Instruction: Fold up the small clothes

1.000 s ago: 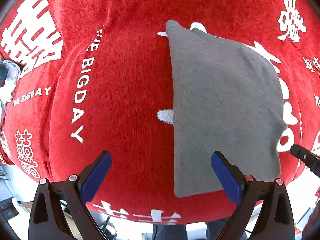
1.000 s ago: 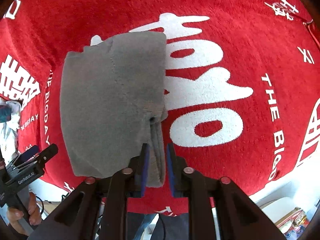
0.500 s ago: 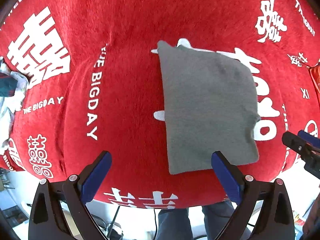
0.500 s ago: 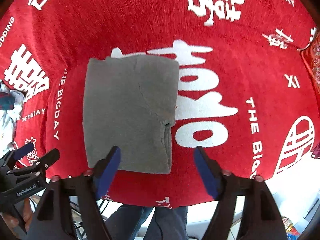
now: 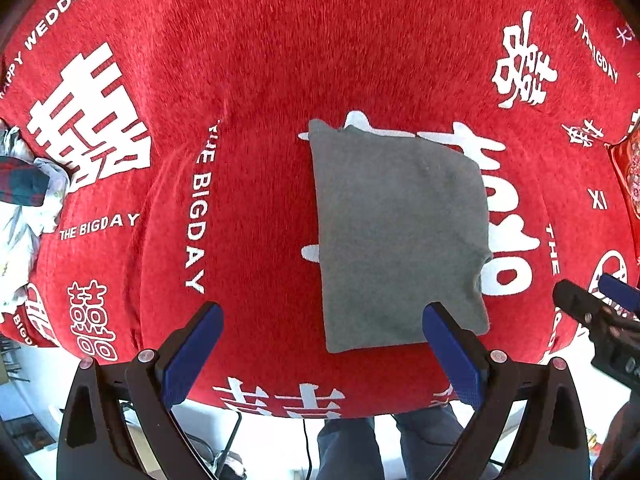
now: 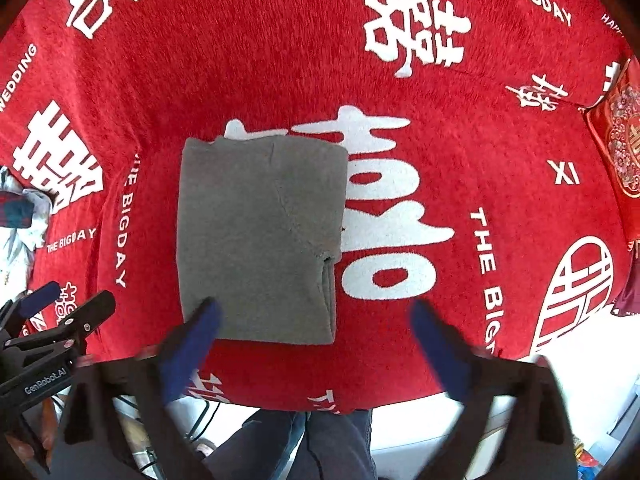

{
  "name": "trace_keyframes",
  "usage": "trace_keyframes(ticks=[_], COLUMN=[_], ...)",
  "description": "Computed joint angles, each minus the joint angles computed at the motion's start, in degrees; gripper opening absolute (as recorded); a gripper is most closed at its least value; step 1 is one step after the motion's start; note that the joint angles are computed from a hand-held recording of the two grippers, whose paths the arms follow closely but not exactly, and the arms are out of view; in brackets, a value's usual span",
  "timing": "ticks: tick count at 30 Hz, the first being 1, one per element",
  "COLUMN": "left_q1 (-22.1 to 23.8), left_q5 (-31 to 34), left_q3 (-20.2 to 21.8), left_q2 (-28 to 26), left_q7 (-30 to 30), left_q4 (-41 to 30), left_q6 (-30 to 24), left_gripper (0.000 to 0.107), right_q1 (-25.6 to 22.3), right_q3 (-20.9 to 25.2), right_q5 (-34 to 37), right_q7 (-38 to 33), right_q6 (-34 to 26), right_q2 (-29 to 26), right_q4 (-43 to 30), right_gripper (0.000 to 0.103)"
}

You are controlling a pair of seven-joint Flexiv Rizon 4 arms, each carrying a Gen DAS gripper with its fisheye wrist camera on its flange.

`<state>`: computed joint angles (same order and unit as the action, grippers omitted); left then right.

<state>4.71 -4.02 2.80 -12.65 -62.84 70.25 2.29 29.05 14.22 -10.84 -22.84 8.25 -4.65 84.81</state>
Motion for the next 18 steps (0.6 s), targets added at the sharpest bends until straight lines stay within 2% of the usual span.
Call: trace_keyframes(ticks=[8,18], left_q1=[-0.5,-0.8], left_q5=[0.6,1.0], left_q3=[-0.2,-0.2], left_q2=[0.3,0.8], left_q7=[-0.4,-0.6], left_q4=[-0.4,-0.3], left_q6=[0.3,1.8], left_gripper=[0.1,0.1], right_q1=[0.6,0.3], right_q3=[-0.4,-0.8], right_q5=[-1.8,-0.5], right_q7=[-0.5,-0.7], right_q6=[-2.6,-3.2], right_q2=[-1.3,-1.9], right_q4=[-2.7,-4.4], right_gripper=[0.103,0.103])
